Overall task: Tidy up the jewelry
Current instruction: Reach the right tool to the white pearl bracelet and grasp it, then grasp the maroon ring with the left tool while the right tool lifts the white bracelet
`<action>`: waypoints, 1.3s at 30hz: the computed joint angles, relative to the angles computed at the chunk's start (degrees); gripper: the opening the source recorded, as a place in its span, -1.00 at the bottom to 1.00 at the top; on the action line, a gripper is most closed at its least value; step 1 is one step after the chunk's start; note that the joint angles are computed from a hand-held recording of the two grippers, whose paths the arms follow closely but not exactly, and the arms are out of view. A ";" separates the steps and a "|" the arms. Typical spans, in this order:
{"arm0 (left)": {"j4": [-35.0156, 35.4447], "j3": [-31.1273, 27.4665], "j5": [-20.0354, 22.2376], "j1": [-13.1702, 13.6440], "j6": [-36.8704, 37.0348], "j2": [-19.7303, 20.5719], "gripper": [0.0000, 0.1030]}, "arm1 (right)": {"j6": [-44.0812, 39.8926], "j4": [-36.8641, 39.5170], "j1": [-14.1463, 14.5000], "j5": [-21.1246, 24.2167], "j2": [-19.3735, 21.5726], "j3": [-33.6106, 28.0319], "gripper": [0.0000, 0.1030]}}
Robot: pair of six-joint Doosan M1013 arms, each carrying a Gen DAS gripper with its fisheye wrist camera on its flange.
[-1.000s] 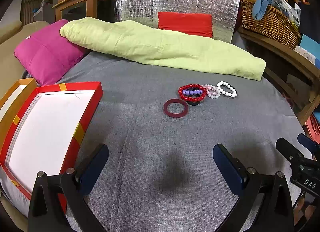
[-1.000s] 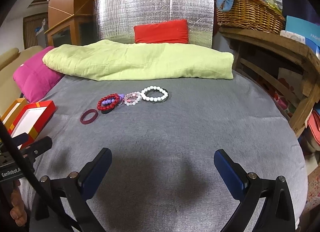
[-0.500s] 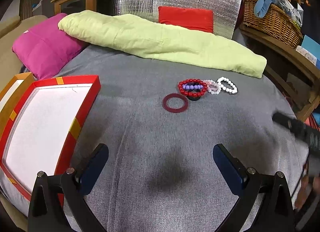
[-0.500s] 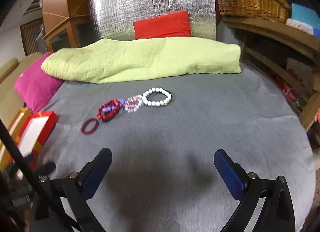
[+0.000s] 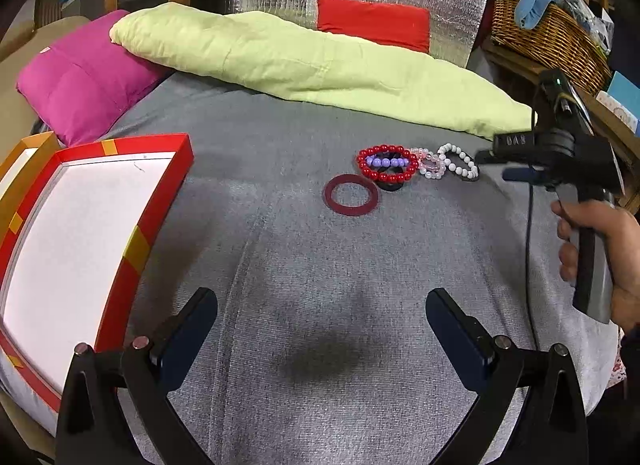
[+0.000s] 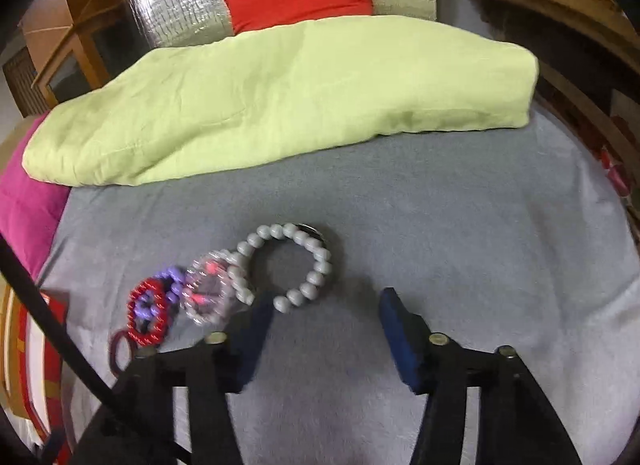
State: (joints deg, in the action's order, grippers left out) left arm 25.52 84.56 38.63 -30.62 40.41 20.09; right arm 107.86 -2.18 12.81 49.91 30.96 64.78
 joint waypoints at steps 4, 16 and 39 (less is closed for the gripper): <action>-1.48 -0.19 -0.45 0.05 1.42 0.13 1.00 | -4.81 5.04 0.32 -0.90 0.80 -1.15 0.12; -2.04 -0.32 -0.66 -0.08 2.90 0.26 1.00 | -2.19 12.71 -0.54 7.35 7.44 -10.49 -0.74; -2.15 -6.81 2.26 1.52 3.41 3.62 0.99 | -16.20 30.94 -3.39 -11.55 -8.22 11.34 -0.79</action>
State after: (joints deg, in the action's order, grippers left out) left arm 23.37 77.75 40.88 -29.10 43.82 23.71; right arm 91.66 28.76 9.41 38.36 22.74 76.12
